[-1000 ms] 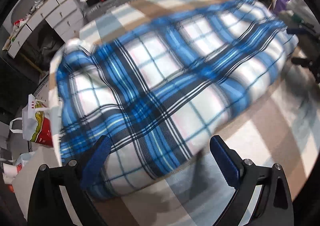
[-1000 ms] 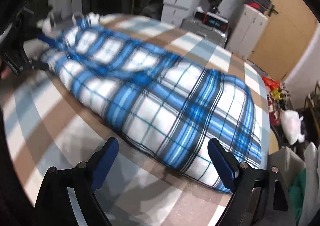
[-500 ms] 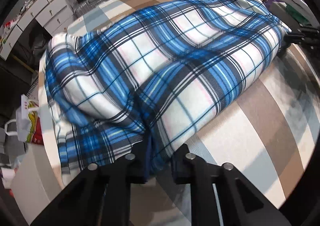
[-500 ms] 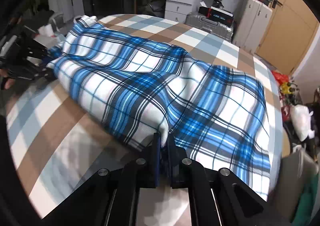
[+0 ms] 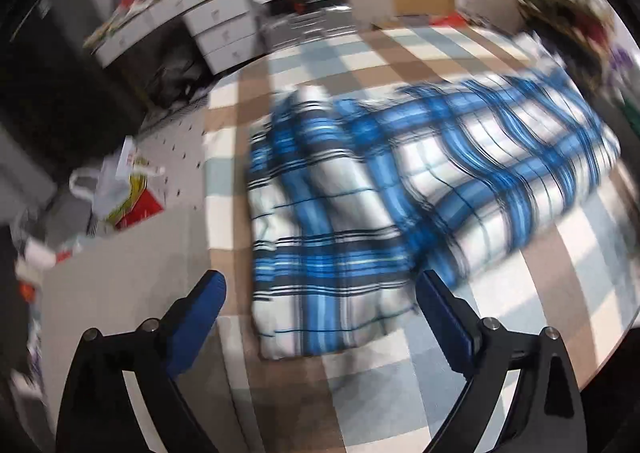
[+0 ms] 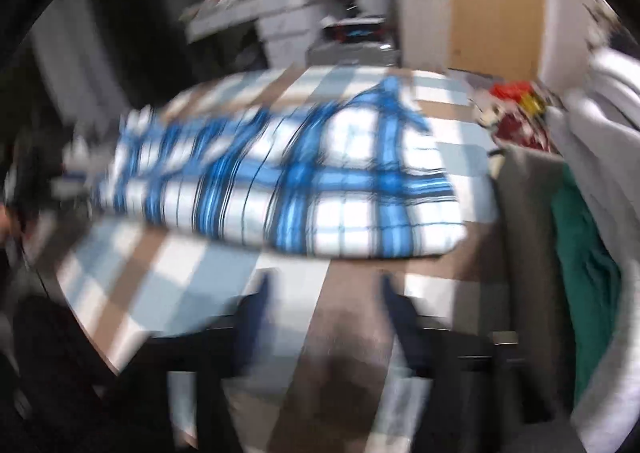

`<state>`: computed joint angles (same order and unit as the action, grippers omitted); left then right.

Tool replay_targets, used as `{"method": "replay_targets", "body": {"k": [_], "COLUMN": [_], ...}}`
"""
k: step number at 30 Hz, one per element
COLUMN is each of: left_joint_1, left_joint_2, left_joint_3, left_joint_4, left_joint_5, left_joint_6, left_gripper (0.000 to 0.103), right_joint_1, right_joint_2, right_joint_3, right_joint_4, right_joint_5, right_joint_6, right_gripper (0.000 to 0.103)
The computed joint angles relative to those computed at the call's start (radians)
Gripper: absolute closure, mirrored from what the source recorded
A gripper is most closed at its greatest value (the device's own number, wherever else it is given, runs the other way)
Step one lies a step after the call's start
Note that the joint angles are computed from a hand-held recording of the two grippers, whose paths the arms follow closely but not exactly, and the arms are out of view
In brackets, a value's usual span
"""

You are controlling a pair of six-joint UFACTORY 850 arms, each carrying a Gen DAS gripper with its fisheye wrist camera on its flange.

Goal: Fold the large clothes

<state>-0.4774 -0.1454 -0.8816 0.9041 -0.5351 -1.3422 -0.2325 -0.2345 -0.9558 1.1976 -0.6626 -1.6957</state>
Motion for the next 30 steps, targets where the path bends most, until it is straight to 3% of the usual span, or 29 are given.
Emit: {"method": "replay_targets", "body": {"k": [4, 9, 10, 15, 19, 22, 23, 25, 28, 30], "left_joint_1": [0.062, 0.065, 0.066, 0.1, 0.123, 0.162, 0.18, 0.205, 0.217, 0.239], "left_joint_2": [-0.058, -0.102, -0.1, -0.125, -0.098, -0.073, -0.056, -0.061, -0.133, -0.165], "left_joint_3": [-0.035, -0.052, -0.048, -0.088, -0.115, -0.122, -0.111, -0.115, -0.165, -0.18], "left_joint_4": [-0.216, -0.235, -0.235, -0.243, -0.179, -0.224, -0.282, -0.446, -0.533, -0.652], "left_joint_5": [0.042, 0.003, -0.001, -0.089, -0.12, -0.016, 0.073, 0.157, 0.119, 0.122], "left_joint_6": [0.156, 0.162, 0.163, 0.172, 0.124, 0.205, 0.275, 0.468, 0.565, 0.662], "left_gripper": [0.009, 0.009, 0.009, 0.009, 0.009, 0.009, 0.009, 0.009, 0.009, 0.009], "right_joint_1": [0.042, 0.112, 0.128, 0.16, 0.195, 0.218, 0.225, 0.227, 0.223, 0.215], "right_joint_2": [-0.091, -0.183, -0.18, -0.18, -0.156, -0.175, -0.193, -0.255, -0.359, -0.397], "right_joint_3": [-0.1, -0.179, -0.174, -0.18, -0.182, -0.229, -0.256, -0.335, -0.472, -0.519], "right_joint_4": [-0.116, -0.263, -0.275, -0.225, -0.117, -0.19, -0.249, -0.354, -0.517, -0.534], "right_joint_5": [0.007, 0.088, 0.144, 0.27, 0.354, 0.358, 0.359, 0.316, 0.231, 0.186], "right_joint_6": [0.28, 0.547, 0.573, 0.559, 0.379, 0.37, 0.41, 0.502, 0.695, 0.742], "right_gripper": [0.023, 0.023, 0.023, 0.023, 0.023, 0.021, 0.02, 0.02, 0.02, 0.02]}}
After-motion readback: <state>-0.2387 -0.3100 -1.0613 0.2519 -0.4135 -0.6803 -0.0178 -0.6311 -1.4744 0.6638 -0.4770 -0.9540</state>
